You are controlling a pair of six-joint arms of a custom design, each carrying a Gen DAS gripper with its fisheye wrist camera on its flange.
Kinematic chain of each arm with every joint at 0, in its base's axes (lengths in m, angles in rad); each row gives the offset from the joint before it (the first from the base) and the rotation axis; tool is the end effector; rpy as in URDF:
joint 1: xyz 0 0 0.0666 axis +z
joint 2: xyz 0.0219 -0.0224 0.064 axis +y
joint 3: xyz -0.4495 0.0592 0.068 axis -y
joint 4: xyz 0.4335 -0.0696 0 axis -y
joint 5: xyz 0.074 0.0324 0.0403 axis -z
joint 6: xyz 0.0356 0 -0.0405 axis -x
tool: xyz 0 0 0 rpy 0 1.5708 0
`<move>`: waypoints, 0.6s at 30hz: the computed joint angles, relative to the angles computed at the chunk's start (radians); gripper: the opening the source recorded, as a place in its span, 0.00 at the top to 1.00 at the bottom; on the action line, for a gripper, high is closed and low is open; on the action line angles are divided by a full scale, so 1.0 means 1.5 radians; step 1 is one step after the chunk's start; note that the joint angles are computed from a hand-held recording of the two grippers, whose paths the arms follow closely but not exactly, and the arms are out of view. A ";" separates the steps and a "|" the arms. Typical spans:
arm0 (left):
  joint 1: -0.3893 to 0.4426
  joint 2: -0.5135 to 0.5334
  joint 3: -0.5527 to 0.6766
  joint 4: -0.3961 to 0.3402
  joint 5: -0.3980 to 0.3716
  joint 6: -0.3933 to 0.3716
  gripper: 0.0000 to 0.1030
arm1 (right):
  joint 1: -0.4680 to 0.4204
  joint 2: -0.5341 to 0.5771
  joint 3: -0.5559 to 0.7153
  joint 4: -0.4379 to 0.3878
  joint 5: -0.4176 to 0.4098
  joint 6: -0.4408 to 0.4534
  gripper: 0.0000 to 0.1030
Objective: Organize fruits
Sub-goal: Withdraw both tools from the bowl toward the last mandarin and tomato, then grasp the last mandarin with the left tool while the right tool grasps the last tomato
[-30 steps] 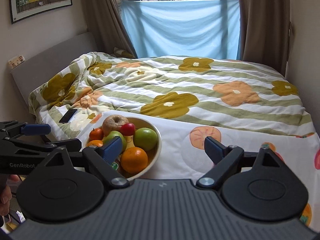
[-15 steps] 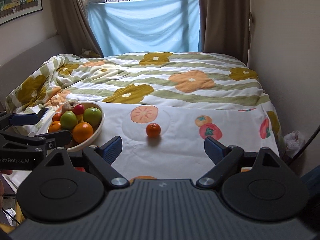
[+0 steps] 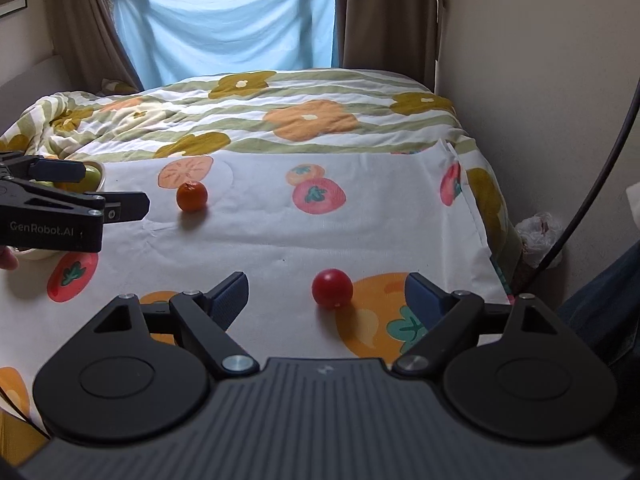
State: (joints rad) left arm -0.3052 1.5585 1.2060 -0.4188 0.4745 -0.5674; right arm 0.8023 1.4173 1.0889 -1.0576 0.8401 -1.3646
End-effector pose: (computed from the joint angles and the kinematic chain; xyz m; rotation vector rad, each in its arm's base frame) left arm 0.5356 -0.1862 0.3574 1.1651 1.9520 -0.4172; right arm 0.3311 0.3037 0.3493 0.7302 2.1851 -0.2930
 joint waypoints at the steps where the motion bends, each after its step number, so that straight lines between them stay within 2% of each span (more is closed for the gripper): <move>1: -0.006 0.010 0.004 0.003 -0.004 -0.007 0.09 | -0.002 0.002 -0.003 0.001 -0.001 -0.007 0.03; 4: -0.018 0.040 0.023 0.002 -0.012 -0.018 0.14 | -0.010 0.010 -0.012 0.009 -0.003 -0.023 0.08; 7: -0.029 0.076 0.061 -0.035 -0.029 -0.022 0.30 | -0.020 0.020 -0.013 0.014 -0.007 -0.029 0.10; 12: -0.038 0.113 0.092 -0.040 -0.051 -0.039 0.31 | -0.032 0.031 -0.012 0.021 -0.011 -0.032 0.16; 18: -0.040 0.144 0.123 -0.062 -0.061 -0.045 0.42 | -0.042 0.038 -0.012 0.028 -0.021 -0.039 0.22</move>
State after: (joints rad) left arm -0.3656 1.7749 1.3901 -0.5123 0.3826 -0.6349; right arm 0.7399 1.4741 1.0714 -1.0151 0.8079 -1.4229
